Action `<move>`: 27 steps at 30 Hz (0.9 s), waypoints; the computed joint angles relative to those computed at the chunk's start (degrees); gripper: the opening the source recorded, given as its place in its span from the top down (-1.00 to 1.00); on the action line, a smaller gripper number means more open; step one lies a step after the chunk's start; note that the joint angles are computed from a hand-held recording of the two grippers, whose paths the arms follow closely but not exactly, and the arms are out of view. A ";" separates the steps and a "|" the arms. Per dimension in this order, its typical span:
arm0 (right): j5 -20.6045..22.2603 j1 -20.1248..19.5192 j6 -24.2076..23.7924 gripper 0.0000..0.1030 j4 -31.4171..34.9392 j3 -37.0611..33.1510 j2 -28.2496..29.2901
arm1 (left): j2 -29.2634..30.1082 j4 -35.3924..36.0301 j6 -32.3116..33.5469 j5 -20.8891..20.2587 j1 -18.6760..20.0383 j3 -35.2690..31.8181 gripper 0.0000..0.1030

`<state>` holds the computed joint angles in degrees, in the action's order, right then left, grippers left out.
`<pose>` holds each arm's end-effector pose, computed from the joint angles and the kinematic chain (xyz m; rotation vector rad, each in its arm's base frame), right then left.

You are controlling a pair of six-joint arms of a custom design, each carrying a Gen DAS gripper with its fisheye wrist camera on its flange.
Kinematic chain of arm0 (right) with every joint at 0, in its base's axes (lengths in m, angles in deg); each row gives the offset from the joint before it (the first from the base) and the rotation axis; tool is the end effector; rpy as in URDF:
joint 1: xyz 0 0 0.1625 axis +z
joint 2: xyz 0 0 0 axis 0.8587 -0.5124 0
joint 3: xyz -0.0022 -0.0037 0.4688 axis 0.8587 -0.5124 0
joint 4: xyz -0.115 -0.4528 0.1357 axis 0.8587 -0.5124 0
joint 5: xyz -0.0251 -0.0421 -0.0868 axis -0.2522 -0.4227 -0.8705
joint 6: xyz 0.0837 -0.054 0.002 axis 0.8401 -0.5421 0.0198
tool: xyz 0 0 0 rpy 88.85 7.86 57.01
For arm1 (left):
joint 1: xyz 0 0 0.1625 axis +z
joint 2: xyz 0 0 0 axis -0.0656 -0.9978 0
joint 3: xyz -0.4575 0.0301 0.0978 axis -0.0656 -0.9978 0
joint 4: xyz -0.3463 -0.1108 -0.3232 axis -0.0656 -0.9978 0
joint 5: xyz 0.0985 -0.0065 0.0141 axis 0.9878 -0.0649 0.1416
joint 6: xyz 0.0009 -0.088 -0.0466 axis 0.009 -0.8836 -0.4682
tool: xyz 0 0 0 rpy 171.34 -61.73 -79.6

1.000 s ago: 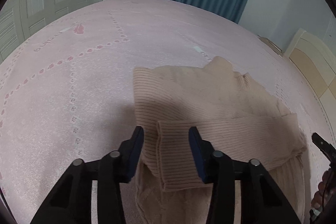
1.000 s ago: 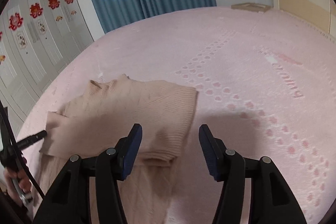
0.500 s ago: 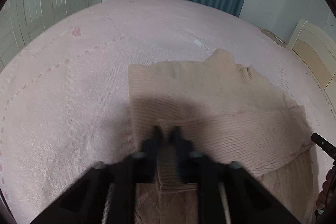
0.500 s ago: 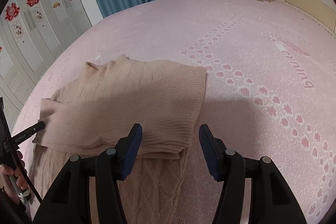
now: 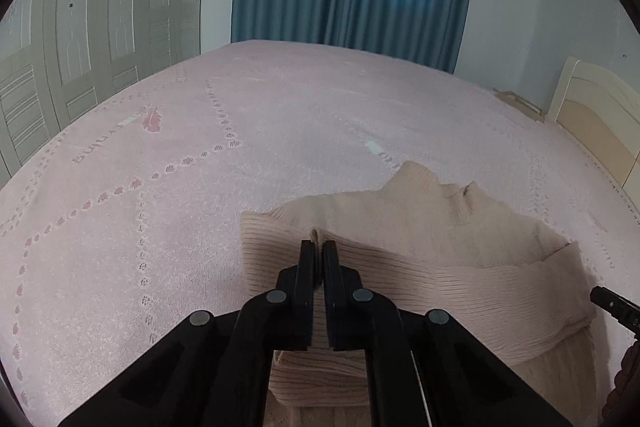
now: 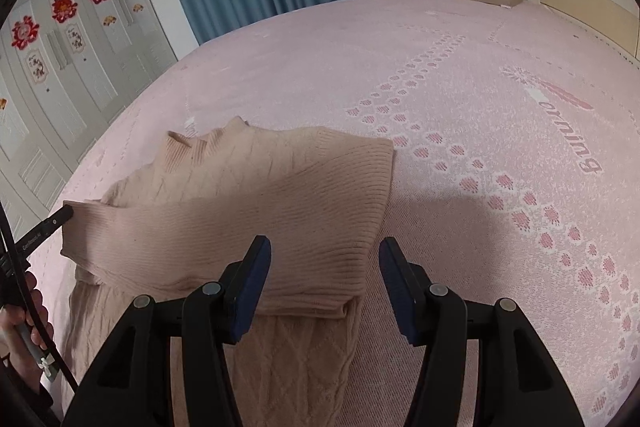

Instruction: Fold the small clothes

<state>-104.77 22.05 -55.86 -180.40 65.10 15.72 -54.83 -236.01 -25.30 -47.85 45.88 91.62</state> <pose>0.0380 -0.4868 0.1795 0.4743 -2.5534 0.7525 -0.1190 -0.4138 0.1185 0.0166 2.1001 -1.1648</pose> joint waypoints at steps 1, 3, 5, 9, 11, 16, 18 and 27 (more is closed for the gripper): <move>-1.27 0.24 -0.02 -0.08 -0.49 -0.30 0.74 | -0.52 3.18 -2.11 -0.16 0.46 -0.09 0.90; -4.83 0.84 -0.03 -0.08 -1.72 -1.04 2.50 | -1.51 8.65 -5.42 -1.53 1.58 -0.45 0.90; -8.95 1.35 -0.19 -0.07 -2.14 -1.95 4.44 | -2.05 11.36 -6.96 -2.92 2.40 -0.62 0.89; -8.36 0.79 0.29 -0.10 -1.84 -1.94 4.04 | -3.13 19.17 -11.84 -3.29 2.16 -1.17 0.79; -8.19 0.65 0.34 -0.12 -2.25 -1.78 3.93 | -3.34 20.79 -13.07 -3.62 1.91 -1.16 0.67; -8.68 1.06 -0.86 -0.13 -4.95 -1.10 3.98 | -4.22 22.09 -14.91 -5.63 2.04 -1.10 0.11; -9.56 1.51 -1.27 -0.13 -6.03 -0.85 4.04 | -4.31 23.14 -16.09 -5.57 1.71 -1.15 0.05; -8.50 2.43 -2.97 -0.13 -9.62 0.97 2.77 | -5.47 28.59 -21.72 -4.60 -0.52 -0.46 0.03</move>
